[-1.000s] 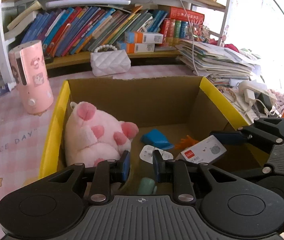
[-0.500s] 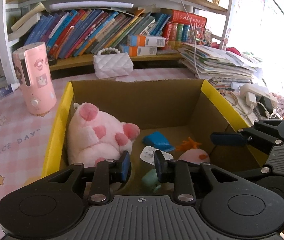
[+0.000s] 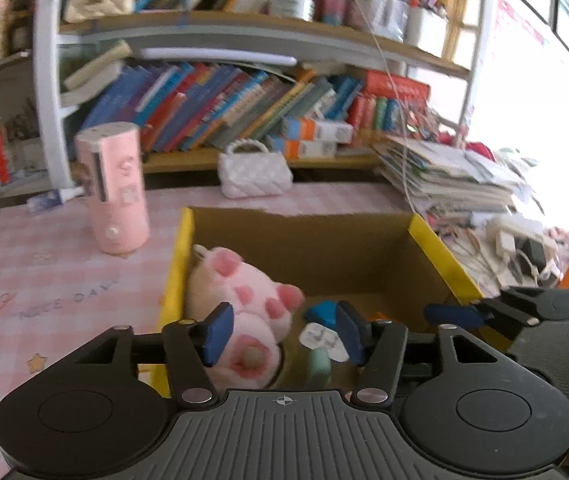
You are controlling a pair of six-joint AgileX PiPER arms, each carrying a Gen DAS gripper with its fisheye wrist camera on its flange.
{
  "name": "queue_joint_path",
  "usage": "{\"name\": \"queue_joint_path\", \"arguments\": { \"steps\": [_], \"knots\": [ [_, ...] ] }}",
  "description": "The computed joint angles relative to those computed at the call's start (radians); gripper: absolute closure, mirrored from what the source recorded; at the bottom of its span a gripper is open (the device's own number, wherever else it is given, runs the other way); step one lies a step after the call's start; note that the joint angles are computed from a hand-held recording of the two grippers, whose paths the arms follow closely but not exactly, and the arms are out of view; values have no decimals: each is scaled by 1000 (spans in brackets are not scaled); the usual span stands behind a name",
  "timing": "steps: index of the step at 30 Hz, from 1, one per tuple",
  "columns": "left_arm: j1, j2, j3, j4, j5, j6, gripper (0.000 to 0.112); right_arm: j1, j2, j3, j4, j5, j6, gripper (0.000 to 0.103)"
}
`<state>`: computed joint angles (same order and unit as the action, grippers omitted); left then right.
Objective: Organize objects
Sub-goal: 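Open both grippers to release the stapler and staple box inside, then withdraw both grippers up and away from the yellow box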
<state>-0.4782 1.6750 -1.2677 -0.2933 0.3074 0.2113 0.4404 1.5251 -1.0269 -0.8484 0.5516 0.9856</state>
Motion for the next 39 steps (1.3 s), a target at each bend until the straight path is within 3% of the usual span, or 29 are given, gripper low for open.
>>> {"name": "queue_joint_path", "arguments": {
  "steps": [7,15,23,39],
  "knots": [
    [35,-121,114,41,-61,-60,40,63,-65,40,-106,57,153,46],
    [74,-264,274,78,-98,-68,30,195,-120,72,-221,206,384,42],
    [136,-373,375,110,-64,-94,29,371,-144,67,-256,396,562,36],
    [236,-509,485,38,-10,17,22,574,-79,2,-157,588,707,22]
  ]
}}
